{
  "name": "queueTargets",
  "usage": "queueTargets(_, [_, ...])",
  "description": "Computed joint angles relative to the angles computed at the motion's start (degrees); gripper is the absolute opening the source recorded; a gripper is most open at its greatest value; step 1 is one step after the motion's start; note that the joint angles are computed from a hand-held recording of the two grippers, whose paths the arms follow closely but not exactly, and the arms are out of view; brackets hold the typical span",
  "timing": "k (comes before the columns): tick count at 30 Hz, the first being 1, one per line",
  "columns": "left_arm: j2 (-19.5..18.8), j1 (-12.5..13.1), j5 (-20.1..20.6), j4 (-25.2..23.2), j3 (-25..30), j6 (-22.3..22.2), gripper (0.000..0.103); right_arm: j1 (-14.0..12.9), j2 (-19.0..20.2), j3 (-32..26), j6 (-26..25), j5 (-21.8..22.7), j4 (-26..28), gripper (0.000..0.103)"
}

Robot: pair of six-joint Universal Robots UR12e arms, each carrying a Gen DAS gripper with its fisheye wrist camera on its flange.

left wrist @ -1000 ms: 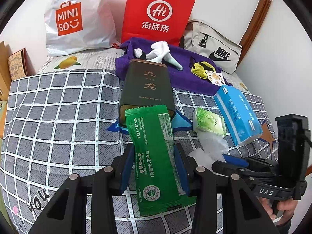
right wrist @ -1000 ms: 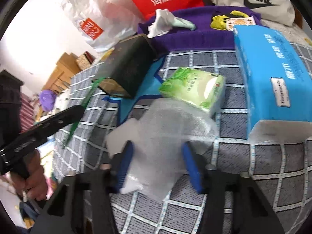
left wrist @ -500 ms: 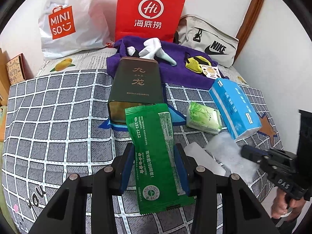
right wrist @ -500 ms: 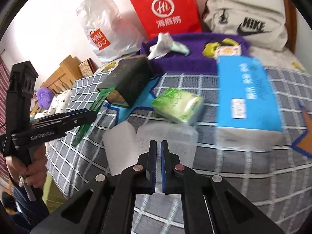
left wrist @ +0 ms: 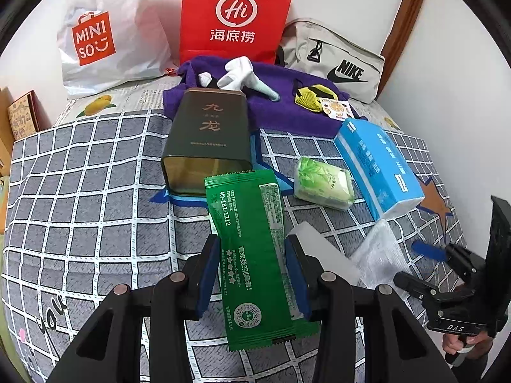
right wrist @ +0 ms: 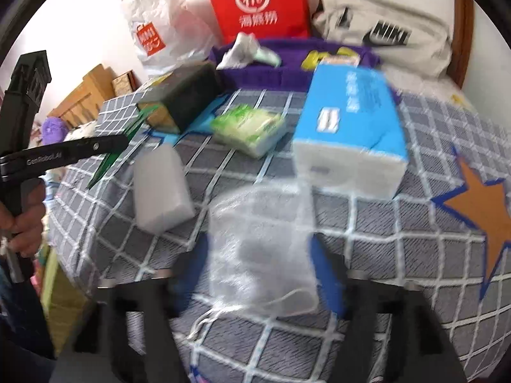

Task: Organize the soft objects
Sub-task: 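Carry the green packet with the left tool while the right tool carries the clear bag toward the purple towel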

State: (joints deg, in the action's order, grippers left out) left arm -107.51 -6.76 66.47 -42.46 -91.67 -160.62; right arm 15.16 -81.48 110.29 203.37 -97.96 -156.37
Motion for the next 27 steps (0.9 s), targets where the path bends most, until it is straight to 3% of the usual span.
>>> queueTargets(2, [0.0,-0.1,0.1,-0.2,0.0,0.2,0.039,0.1,0.4,-0.1,-0.5,-1.1,-0.4,0.08])
queueTargets(9, [0.0,-0.1,-0.1,-1.3,0.2,1.1,0.039,-0.4,2.3,-1.3,1.6,1.3,1.9,0.082])
queueTargets(15, [-0.2,0.0,0.0,-1.6,0.5,1.0,0.04,1.6,3.6,-2.8,-2.3,-2.5,3.9,0.092])
queueTargets(19, [-0.3,-0.3,0.4,-1.8,0.6,0.8,0.04,2.2,4.0,-2.8,-3.5,-4.3,3.3,0.09])
queueTargets(22, [-0.4,-0.4,0.7,-2.0,0.6,0.8,0.04,2.2,3.6,-2.3,-2.8,-5.8,2.4,0.064])
queueTargets(24, [-0.4,-0.4,0.9,-2.1,0.6,1.0,0.04,1.8,3.1,-2.0,-1.8,-5.7,2.4,0.033])
queueTargets(26, [-0.3,-0.5,1.0,-2.0,0.6,1.0,0.04,1.1,2.5,-1.6,-1.3,-4.3,2.8,0.011])
queueTargets(27, [-0.2,-0.5,1.0,-1.9,0.5,0.9,0.04,0.7,2.1,-1.3,-1.4,-3.2,2.8,0.009])
